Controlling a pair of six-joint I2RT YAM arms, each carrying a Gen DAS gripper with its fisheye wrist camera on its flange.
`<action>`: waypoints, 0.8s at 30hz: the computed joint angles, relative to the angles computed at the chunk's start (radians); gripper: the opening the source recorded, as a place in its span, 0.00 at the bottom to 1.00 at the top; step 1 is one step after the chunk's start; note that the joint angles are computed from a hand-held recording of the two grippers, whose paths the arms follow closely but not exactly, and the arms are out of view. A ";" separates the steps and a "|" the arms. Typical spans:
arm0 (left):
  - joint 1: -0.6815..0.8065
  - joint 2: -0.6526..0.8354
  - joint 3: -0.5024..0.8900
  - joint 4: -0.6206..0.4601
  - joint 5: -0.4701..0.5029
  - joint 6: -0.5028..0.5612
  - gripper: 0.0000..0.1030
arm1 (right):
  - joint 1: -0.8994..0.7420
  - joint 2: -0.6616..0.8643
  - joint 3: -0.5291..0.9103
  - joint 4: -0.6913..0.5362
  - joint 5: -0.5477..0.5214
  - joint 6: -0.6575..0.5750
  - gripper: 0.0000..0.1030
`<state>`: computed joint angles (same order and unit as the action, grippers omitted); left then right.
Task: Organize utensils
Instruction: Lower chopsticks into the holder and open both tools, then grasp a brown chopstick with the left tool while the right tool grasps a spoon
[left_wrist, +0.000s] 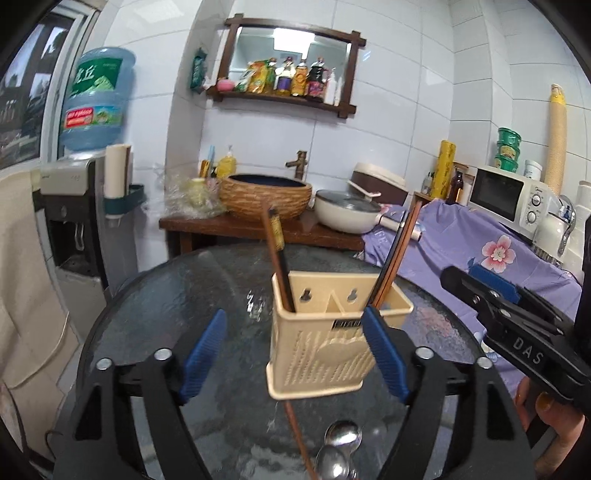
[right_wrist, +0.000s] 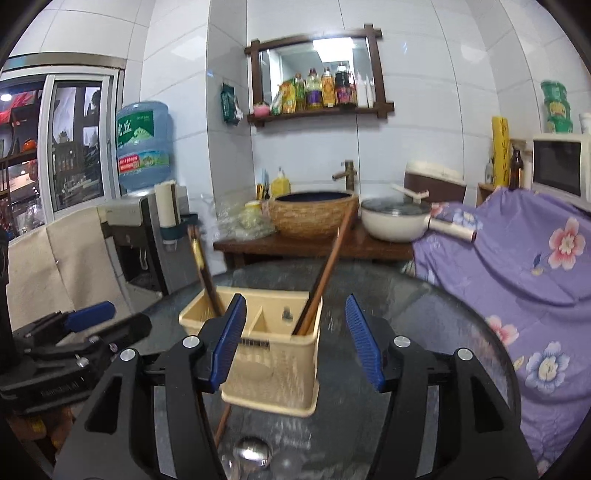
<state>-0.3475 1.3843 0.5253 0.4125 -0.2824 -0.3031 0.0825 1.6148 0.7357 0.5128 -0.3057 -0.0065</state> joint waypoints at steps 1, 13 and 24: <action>0.008 -0.003 -0.016 -0.016 0.012 -0.016 0.77 | -0.003 0.001 -0.017 -0.001 0.002 -0.006 0.55; 0.077 0.230 -0.033 -0.063 0.129 -0.076 0.67 | 0.016 0.188 -0.062 -0.159 0.056 -0.155 0.55; 0.037 0.363 0.003 -0.068 0.150 -0.062 0.52 | 0.070 0.301 -0.018 -0.244 0.119 -0.194 0.55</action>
